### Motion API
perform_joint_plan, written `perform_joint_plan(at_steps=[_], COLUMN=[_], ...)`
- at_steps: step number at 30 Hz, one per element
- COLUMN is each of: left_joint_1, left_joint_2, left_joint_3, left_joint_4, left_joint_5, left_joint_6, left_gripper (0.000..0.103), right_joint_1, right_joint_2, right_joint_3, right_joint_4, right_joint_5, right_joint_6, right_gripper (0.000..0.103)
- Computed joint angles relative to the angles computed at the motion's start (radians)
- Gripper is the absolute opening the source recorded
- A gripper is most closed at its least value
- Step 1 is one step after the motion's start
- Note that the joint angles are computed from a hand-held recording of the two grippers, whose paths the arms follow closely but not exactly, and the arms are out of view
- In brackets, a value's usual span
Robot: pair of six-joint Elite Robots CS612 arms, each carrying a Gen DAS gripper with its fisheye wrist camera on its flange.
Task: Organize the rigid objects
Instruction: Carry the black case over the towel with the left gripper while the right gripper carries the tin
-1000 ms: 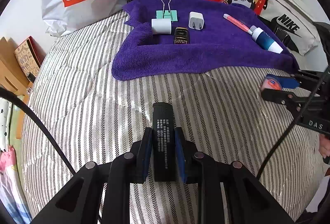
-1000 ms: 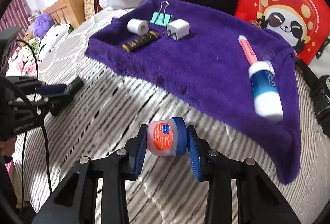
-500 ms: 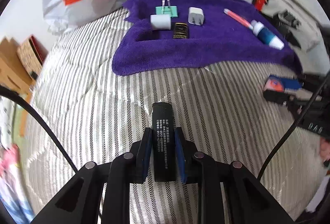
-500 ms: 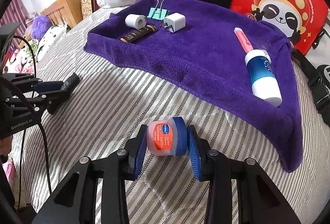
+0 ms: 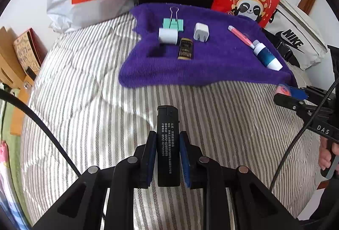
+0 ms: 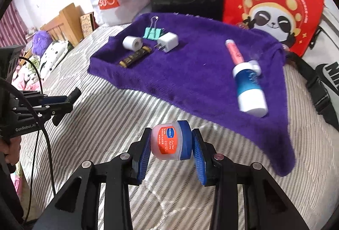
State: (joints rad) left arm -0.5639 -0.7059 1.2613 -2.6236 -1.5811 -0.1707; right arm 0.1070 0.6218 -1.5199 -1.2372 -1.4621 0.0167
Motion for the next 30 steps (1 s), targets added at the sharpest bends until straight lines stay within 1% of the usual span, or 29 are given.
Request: perform_joint_plan(at_steps=[10,13,14,17,24,30], left_joint_1=[-0.003,-0.005,-0.004,-0.007,-0.009,-0.008], left_joint_2=[0.011,0.016,0.019,0.028,0.065,0.118], left_joint_3=[-0.054,-0.072,-0.082,-0.109,-0.194,-0.292], left_joint_4=[0.019,0.015,0.016,0.031,0.064,0.119], left_joint_5=[-0.003,0.000,-0.009,-0.009,-0.032,-0.074], left_joint_6=[0.039,0.045,0.052,0.063,0.090,0.117], left_gripper=[0.021,0.021,0.021,0.021,0.021,0.021], right_joint_1=[-0.020,-0.027,-0.029,-0.034,-0.041,-0.048], right_joint_2=[-0.004,-0.007,-0.009,-0.014,-0.029,-0.028], right_joint_3=[-0.013,-0.013,-0.012,-0.007,0.013,0.016], right_joint_4=[-0.004,-0.012,-0.017,-0.027,-0.045,-0.058], right_joint_5=[-0.013,-0.008,-0.007,-0.004,-0.016,-0.023], right_joint_6=[0.033,0.047,0.052,0.064,0.073,0.103], right_gripper=[0.037,0.037,0.037,0.037,0.037,0.037])
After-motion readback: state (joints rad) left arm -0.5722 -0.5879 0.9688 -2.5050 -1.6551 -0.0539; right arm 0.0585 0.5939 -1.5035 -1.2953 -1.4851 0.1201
